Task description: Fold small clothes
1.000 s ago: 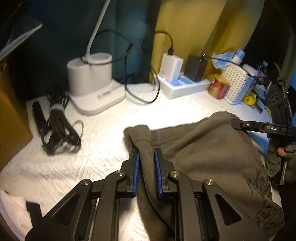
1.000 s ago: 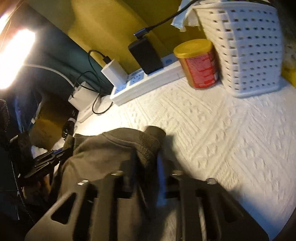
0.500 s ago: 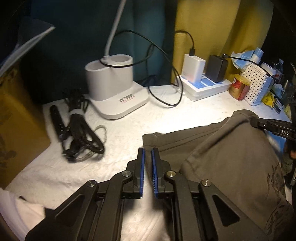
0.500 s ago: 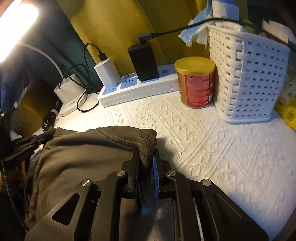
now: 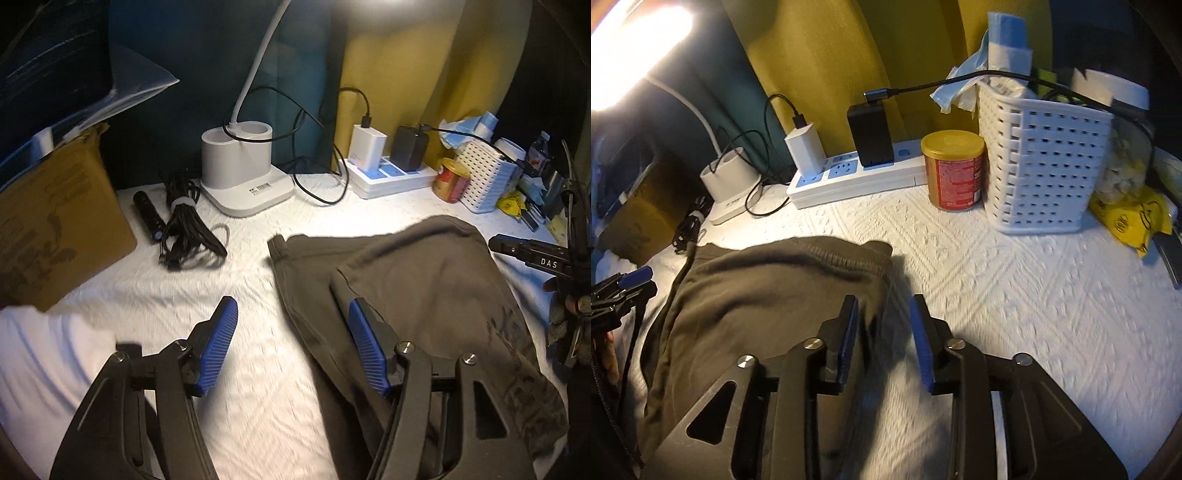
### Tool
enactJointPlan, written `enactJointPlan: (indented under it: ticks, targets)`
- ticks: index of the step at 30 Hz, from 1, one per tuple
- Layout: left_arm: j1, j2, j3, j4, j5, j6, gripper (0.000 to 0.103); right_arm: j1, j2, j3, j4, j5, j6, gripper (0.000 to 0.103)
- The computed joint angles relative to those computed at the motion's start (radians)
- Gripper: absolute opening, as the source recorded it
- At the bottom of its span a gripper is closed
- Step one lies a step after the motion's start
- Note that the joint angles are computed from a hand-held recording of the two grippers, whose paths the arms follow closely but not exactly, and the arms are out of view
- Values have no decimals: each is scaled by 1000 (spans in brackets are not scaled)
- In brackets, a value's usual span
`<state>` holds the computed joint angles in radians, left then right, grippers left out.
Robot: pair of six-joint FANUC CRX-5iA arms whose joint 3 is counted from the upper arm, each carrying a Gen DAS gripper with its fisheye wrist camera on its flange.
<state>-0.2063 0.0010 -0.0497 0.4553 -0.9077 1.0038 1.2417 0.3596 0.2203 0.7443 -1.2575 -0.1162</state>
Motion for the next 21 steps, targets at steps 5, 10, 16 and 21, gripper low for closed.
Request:
enactJointPlan:
  ticks: [5,10,16,21]
  targets:
    - [5,-59,-54,7,-10,-9,63,40,-10,-8,4,-23,-25,36]
    - [11,-110,-110,25,-22,-19,63,80,-12,-10,7,-50,-52,36]
    - [23,-179,-199,104,-43,-79,63,125,-17,-18,11,-72,-82,36]
    - [26,-246,-275,160,-66,-120,63,162,-19,-22,12,-90,-114,36]
